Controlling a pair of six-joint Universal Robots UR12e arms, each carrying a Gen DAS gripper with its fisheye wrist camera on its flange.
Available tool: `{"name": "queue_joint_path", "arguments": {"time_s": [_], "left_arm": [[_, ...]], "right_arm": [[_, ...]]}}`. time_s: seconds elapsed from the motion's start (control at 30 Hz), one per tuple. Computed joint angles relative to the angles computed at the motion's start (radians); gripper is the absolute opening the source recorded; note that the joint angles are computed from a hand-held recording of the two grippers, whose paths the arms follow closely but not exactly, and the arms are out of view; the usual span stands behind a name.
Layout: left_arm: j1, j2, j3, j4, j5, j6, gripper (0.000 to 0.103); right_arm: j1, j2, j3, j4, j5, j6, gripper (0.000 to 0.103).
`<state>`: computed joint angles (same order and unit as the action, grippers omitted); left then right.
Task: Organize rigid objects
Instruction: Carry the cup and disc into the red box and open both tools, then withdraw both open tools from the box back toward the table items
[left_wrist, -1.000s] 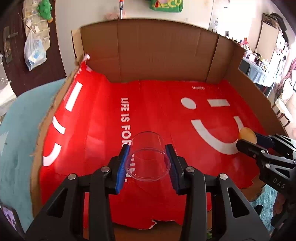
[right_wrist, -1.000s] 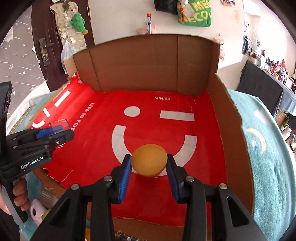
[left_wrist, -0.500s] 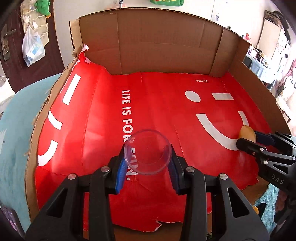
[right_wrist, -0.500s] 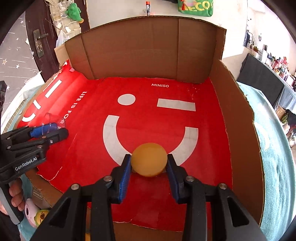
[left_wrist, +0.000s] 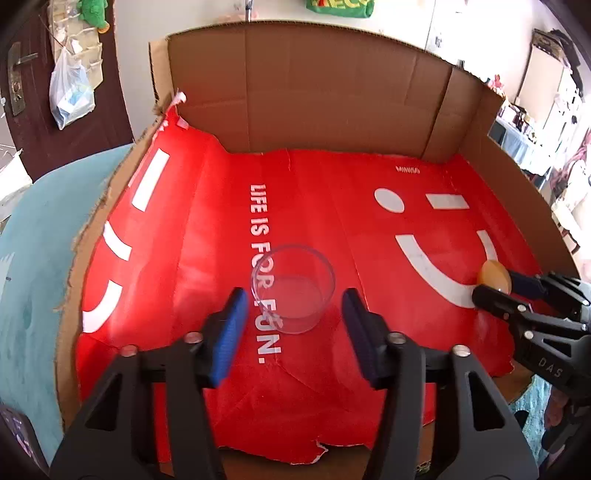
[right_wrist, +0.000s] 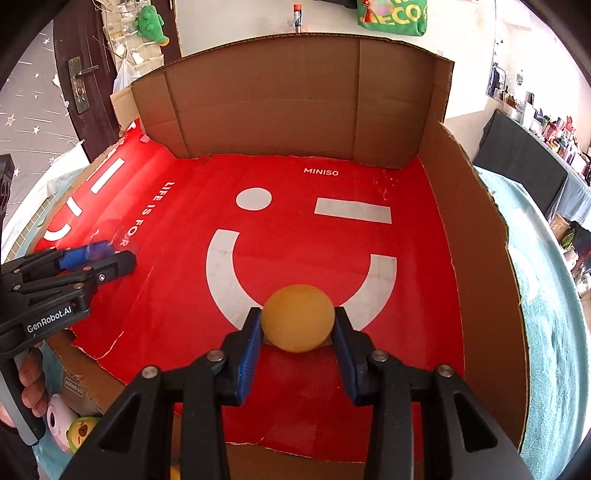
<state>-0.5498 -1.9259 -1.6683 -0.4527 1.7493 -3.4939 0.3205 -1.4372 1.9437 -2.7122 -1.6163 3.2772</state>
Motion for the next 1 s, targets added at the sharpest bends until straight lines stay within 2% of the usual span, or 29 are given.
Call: {"name": "queue_joint_path", "arguments": {"time_s": [0.07,0.23,0.33,0.43,0.53,0.6,0.77,0.9,1.0], "left_arm": [[-0.005,0.001,-0.002,0.014,0.022,0.004,0.061],[-0.023,0.007,-0.006,0.041,0.074,0.03,0.064],[-0.028,0.014,-0.01,0.051,0.079,0.031,0.071],[-0.033,0.023,-0.009,0.04,0.085,0.021,0.072],[-0.038,0.032,-0.021,0.066,0.097,0.021,0.076],[-0.044,0.038,-0.029,0.085,0.119,0.022,0.079],[-0.054,0.057,-0.055,0.137,0.14,0.018,0.096],[-0.066,0.066,-0.073,0.177,0.181,0.024,0.098],[-0.073,0.075,-0.086,0.198,0.187,0.031,0.103]], "right_arm": [[0.0,-0.002,0.003,-0.005,-0.001,-0.001,0.041],[0.002,-0.01,0.013,-0.026,-0.002,0.001,0.049],[0.004,-0.019,0.023,-0.048,0.0,0.003,0.053],[0.01,-0.03,0.034,-0.079,-0.003,0.005,0.059],[0.018,-0.041,0.045,-0.113,-0.01,0.004,0.063],[0.024,-0.048,0.053,-0.135,-0.018,0.001,0.07],[0.042,-0.064,0.077,-0.198,-0.042,-0.006,0.086],[0.046,-0.082,0.098,-0.243,-0.043,-0.001,0.102],[0.049,-0.09,0.113,-0.279,-0.039,0.0,0.103]]}}
